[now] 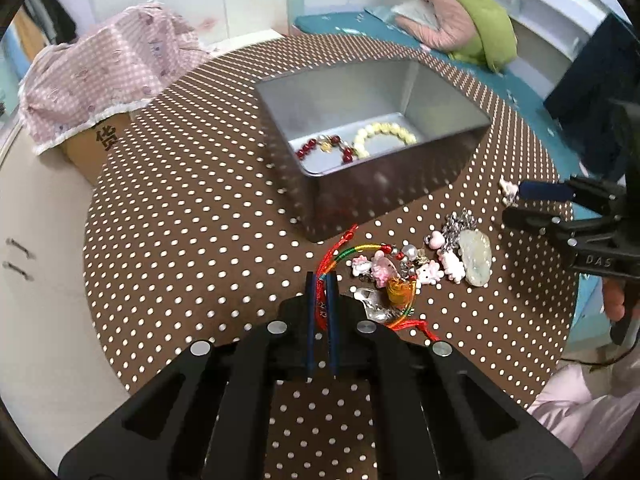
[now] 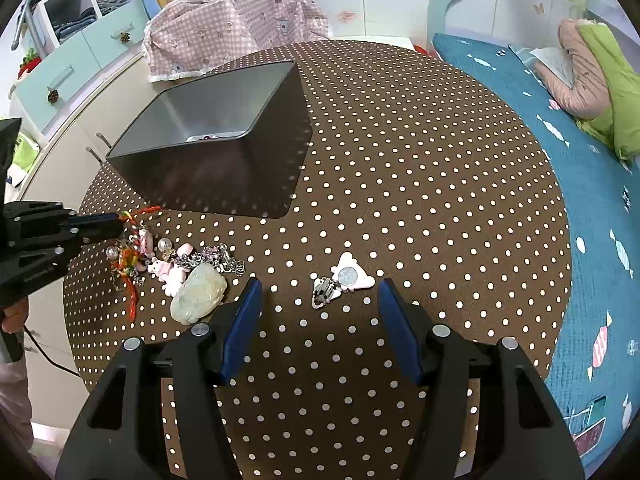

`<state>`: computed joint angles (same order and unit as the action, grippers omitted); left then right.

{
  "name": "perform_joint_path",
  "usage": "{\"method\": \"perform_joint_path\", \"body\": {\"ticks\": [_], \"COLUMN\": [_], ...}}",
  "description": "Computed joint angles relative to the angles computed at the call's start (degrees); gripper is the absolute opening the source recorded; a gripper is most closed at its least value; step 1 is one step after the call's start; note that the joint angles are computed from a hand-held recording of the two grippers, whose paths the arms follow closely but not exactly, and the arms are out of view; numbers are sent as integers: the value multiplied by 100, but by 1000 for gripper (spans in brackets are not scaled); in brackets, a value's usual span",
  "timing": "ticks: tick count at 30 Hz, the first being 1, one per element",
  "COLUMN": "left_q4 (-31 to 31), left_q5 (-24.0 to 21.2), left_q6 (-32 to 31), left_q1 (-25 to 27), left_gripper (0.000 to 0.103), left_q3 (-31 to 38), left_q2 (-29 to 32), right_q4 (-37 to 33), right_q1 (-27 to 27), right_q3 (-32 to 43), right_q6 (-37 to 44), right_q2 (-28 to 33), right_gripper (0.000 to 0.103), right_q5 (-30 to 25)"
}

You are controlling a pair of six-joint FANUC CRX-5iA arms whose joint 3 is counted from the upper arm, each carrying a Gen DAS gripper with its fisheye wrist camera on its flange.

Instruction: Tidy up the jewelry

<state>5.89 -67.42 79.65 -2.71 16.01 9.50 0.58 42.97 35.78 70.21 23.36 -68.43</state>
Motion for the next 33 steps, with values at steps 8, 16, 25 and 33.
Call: {"method": "perform_joint_path", "body": {"ticks": [8, 16, 25, 33], "left_q4": [760, 1403, 2185, 1751], "left_q5": [570, 885, 1255, 1141], "left_q6": [-99, -31, 186, 544], "left_q1": [470, 688, 899, 824], "left_gripper": [4, 4, 5, 5], "left_q3": [-1032, -1491, -1991, -1818], "left_q2": [-858, -1206, -1469, -1450], "right_q4": [-91, -525, -1629, -1504], "right_q1": [73, 204, 305, 532], "right_q3": [-49, 158, 627, 1125], "right_q6": [160, 698, 2028, 2095], "right_q2": [-154, -179, -4, 532], "right_gripper": [57, 57, 57, 54], "right_q5": [214, 336, 152, -71]}}
